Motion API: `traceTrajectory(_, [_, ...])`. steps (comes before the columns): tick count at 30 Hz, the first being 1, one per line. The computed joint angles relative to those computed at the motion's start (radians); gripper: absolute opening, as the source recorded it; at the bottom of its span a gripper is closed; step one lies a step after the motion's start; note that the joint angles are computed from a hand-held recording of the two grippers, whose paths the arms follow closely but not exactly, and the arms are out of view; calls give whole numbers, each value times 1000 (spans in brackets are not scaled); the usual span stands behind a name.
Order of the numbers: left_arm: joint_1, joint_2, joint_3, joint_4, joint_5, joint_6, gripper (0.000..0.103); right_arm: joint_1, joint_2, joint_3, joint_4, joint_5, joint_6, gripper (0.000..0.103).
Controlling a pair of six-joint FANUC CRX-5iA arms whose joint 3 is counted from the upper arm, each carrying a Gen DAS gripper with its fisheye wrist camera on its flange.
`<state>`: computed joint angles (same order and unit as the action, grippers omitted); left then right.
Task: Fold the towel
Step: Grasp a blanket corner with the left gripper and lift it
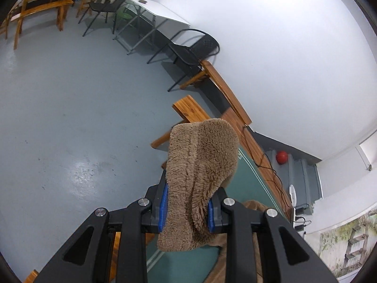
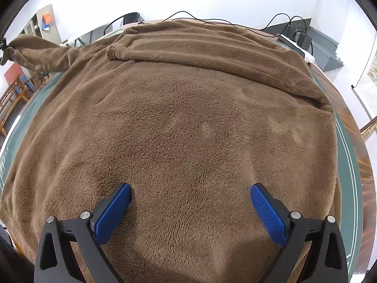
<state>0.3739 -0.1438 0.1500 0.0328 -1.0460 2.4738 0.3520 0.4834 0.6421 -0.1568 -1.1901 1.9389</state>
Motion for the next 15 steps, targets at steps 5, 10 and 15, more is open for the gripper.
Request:
traceTrajectory(5, [-81,107,137,-3,30,-43,29,1,-4,-8,1,9,-5,102])
traceTrajectory(10, [-204,284,369,10,38,-128,29,0,-12,-22,-1,25,-8,102])
traceTrajectory(15, [-327,554,718,82,-39,-271,29,-2,-18,-33,-5,38,-8,102])
